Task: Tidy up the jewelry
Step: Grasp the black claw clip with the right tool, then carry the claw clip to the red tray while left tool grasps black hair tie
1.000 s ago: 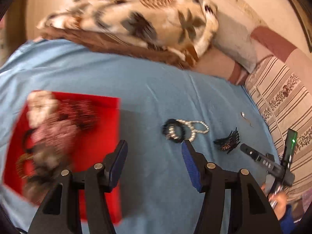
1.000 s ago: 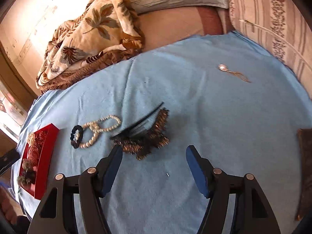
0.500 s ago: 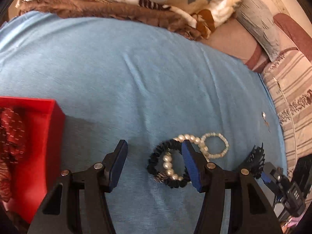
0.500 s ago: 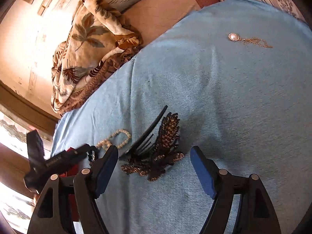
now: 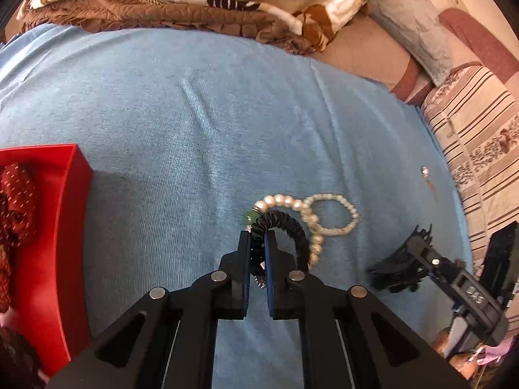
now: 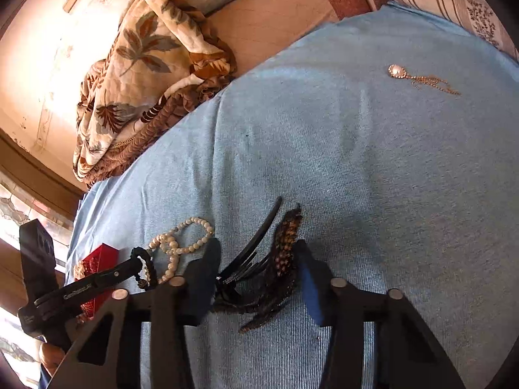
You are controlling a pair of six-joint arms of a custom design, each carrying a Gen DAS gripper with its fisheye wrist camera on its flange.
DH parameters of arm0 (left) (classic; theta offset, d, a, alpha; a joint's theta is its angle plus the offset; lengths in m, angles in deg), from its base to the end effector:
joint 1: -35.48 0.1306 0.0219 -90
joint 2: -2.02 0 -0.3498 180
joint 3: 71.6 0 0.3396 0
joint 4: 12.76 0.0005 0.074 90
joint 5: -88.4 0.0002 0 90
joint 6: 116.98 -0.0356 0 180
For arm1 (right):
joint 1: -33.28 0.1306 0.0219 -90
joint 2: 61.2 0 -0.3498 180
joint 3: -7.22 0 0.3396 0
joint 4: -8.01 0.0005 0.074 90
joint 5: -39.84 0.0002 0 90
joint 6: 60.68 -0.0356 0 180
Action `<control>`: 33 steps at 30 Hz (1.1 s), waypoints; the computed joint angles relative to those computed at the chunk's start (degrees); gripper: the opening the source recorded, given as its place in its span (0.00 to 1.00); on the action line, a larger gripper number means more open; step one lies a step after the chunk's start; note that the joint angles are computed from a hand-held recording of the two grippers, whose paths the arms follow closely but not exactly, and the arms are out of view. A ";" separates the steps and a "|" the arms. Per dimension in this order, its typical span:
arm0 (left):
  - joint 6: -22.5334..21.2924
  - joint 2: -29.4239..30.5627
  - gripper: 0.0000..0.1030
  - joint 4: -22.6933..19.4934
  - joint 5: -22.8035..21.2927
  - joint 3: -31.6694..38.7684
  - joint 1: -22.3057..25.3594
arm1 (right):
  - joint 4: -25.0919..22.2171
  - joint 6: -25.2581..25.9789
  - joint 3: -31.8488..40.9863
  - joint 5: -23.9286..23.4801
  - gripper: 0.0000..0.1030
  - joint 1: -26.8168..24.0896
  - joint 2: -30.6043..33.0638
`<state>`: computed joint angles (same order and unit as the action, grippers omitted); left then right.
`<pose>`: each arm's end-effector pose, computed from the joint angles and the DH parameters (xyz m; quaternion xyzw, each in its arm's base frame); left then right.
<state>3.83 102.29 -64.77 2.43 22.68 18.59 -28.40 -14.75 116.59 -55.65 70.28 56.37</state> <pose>0.4583 -0.1423 0.3464 -0.1068 0.9548 -0.1423 0.2383 0.4756 0.3620 0.3152 0.0384 0.9209 0.2840 0.2642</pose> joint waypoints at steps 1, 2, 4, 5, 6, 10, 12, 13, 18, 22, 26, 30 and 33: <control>0.03 -0.67 0.07 0.10 -0.10 -0.26 -0.20 | 0.63 0.07 -0.52 -0.01 0.42 0.09 -0.50; -0.02 -1.51 0.07 0.12 -0.34 -0.54 -0.49 | 1.06 0.13 -0.92 -0.07 0.39 0.19 -0.89; 0.09 -2.63 0.07 -0.08 -0.55 -0.62 -0.91 | 1.89 0.48 -1.67 -0.17 0.34 0.45 -1.74; 0.28 -3.64 0.07 0.07 -0.35 -1.07 -1.06 | 2.27 0.73 -2.00 -0.36 0.28 0.62 -2.12; 0.48 -4.83 0.07 0.14 -0.32 -1.71 -1.19 | 2.19 0.92 -2.05 -0.27 0.23 0.80 -2.30; 1.28 -8.80 0.07 0.58 -0.95 -3.48 -1.95 | 2.57 1.41 -2.99 -0.29 0.15 1.53 -3.39; 1.32 -11.09 0.07 0.53 -1.84 -4.60 -2.32 | 2.57 1.84 -3.38 0.52 0.14 2.03 -4.01; 1.34 -12.03 0.07 0.55 -2.19 -5.11 -2.39 | 2.74 2.00 -3.76 0.91 0.14 2.31 -4.45; 1.84 -18.33 0.07 0.29 -1.94 -8.97 -0.76 | 3.34 2.23 -5.56 3.10 0.13 3.65 -6.76; 1.77 -24.93 0.07 -1.21 -2.19 -12.22 2.51 | 2.66 3.17 -5.61 5.31 0.13 5.33 -8.38; 0.65 -30.58 0.07 -2.43 -3.06 -15.04 6.79 | 0.72 4.35 -2.90 6.23 0.13 7.58 -8.31; -0.26 -36.93 0.07 -2.82 -0.92 -18.98 14.08 | -3.08 7.01 3.45 7.25 0.13 10.35 -5.76; 0.61 -39.65 0.07 -2.10 4.04 -21.87 19.95 | -6.99 8.97 10.98 7.61 0.13 12.54 -1.94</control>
